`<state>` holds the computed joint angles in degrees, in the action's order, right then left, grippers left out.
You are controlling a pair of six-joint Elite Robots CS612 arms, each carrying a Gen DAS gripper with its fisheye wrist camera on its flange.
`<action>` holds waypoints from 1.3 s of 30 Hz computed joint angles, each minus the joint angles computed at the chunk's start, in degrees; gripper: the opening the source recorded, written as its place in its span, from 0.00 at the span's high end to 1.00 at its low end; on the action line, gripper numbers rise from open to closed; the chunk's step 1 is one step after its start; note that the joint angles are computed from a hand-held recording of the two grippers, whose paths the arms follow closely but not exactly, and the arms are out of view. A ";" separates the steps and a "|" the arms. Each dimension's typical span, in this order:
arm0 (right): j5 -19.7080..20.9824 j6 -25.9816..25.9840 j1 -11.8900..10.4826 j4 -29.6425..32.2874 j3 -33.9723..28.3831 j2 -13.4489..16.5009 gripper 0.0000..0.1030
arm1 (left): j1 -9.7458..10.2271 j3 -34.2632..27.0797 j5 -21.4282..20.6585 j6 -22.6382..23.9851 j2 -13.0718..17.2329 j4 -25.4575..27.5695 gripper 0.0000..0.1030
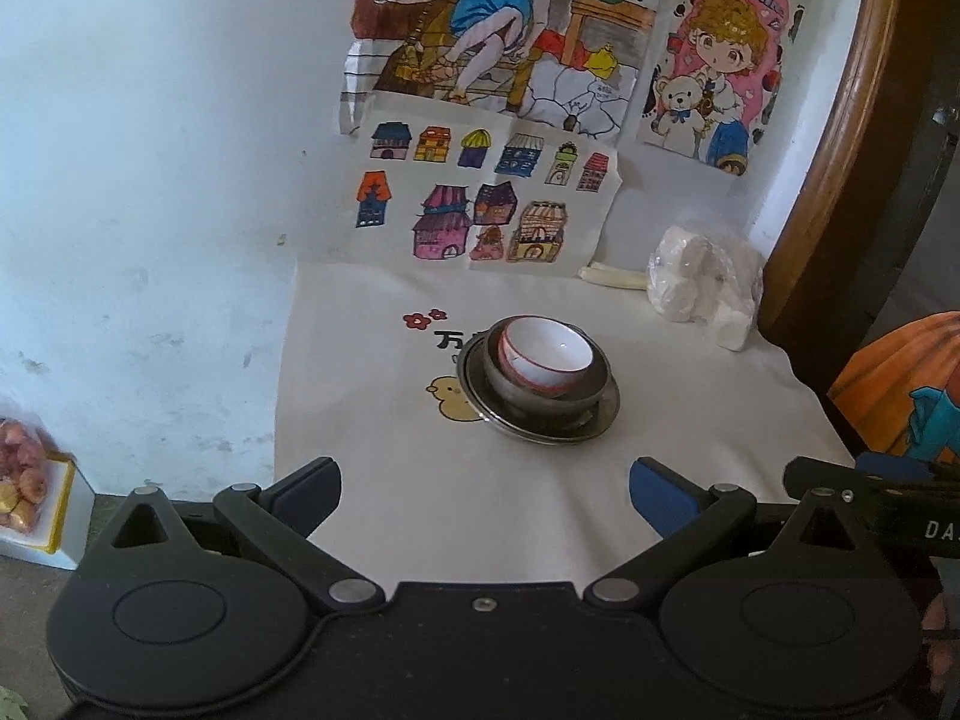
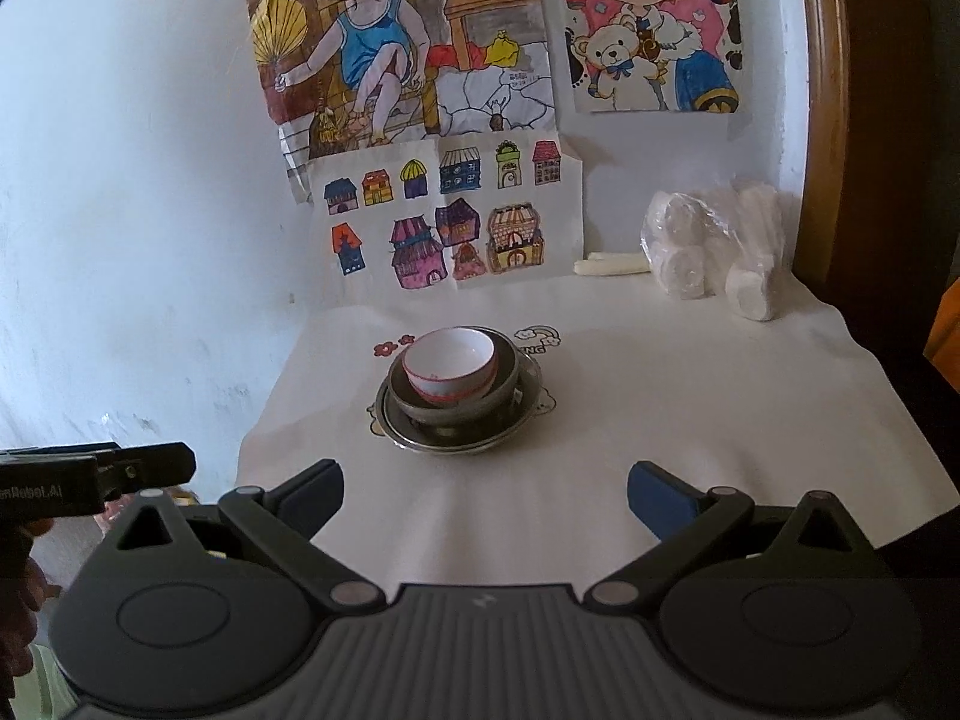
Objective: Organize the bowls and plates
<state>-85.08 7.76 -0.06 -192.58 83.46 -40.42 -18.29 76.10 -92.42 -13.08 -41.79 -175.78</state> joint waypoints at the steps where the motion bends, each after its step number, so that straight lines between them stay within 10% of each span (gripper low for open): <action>1: -0.09 0.09 0.01 -0.23 0.30 -0.10 0.00 | -0.05 0.30 0.39 -0.10 -0.17 -0.29 0.01; 39: 1.07 0.86 -0.62 -2.97 4.56 -1.46 0.00 | -1.28 4.41 1.95 2.59 -2.54 -0.30 0.01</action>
<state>-84.01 8.63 -0.68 -195.55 88.02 -41.88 -19.57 80.51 -90.47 -10.50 -44.33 -176.08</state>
